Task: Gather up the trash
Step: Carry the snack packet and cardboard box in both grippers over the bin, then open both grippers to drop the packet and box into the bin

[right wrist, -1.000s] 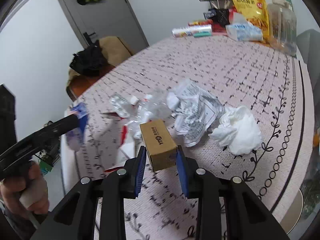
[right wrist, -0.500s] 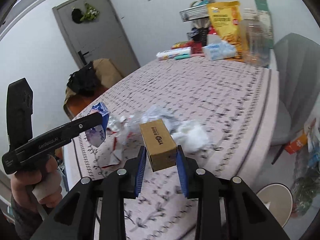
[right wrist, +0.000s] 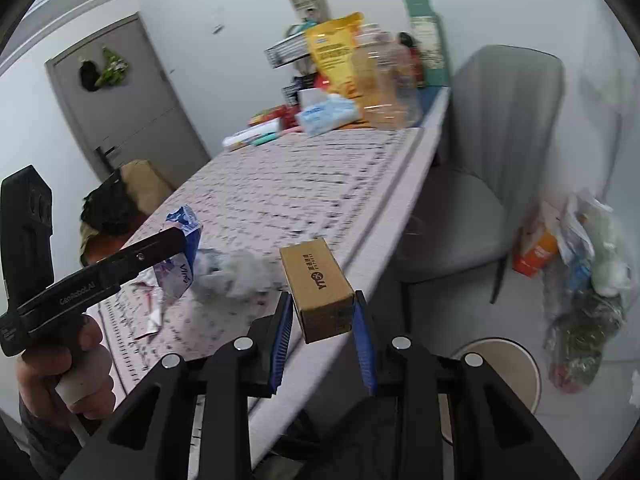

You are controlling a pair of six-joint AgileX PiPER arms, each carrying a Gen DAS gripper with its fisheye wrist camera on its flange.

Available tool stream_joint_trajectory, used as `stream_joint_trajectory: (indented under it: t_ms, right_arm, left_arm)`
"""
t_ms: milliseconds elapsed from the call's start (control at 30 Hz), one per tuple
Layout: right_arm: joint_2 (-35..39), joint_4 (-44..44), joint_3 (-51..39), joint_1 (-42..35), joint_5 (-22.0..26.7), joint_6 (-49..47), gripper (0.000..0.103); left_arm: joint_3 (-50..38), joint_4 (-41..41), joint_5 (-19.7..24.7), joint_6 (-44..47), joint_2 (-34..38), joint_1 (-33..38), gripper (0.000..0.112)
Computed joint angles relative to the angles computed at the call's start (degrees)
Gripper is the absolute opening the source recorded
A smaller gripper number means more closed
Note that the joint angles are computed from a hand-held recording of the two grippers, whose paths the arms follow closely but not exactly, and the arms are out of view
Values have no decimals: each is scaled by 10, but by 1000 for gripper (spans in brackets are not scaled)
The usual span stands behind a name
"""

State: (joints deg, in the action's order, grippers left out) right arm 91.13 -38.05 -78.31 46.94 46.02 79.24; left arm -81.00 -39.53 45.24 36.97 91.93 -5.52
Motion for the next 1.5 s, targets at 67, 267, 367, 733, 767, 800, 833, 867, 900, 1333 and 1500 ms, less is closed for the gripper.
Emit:
stream_joint_trajectory:
  t_ms: [67,267,367,733,767,800,833,867,900,1333,1500]
  right_arm:
    - [-23,-8,31,-5,3,20,30]
    - [-82,-32,111,-16,22,81,30]
    - [-105,-38,147,-19,35,108,30]
    - [-177,-13,292,-96,8,153,41]
    - [-186,-12,307,-104,1,159,48]
    - [-194,-23,320,-104,8,176,59]
    - [-202,-30,330,-101,16,190,62]
    - [-210,-33,341,-102,16,199,62]
    - [-221,-32,354,-105,13,206,63]
    - [-357,-49,427,-98,113,276,78]
    - [-379,-52,432,-82,137,287,79]
  left_arm:
    - [-16,11,0,-16,13,-25,66]
    - [-39,29,-3,-40,41,-91,66]
    - [-56,34,-2,-50,60,-124,66]
    - [-118,64,15,-91,132,-229,66]
    - [-123,69,17,-95,138,-237,66]
    - [-126,72,19,-97,142,-242,66]
    - [-129,76,20,-101,147,-251,66]
    - [-132,79,22,-105,152,-258,66]
    - [-135,83,24,-110,157,-266,66]
    - [-190,121,51,-158,214,-342,70]
    - [-207,124,44,-171,221,-357,96]
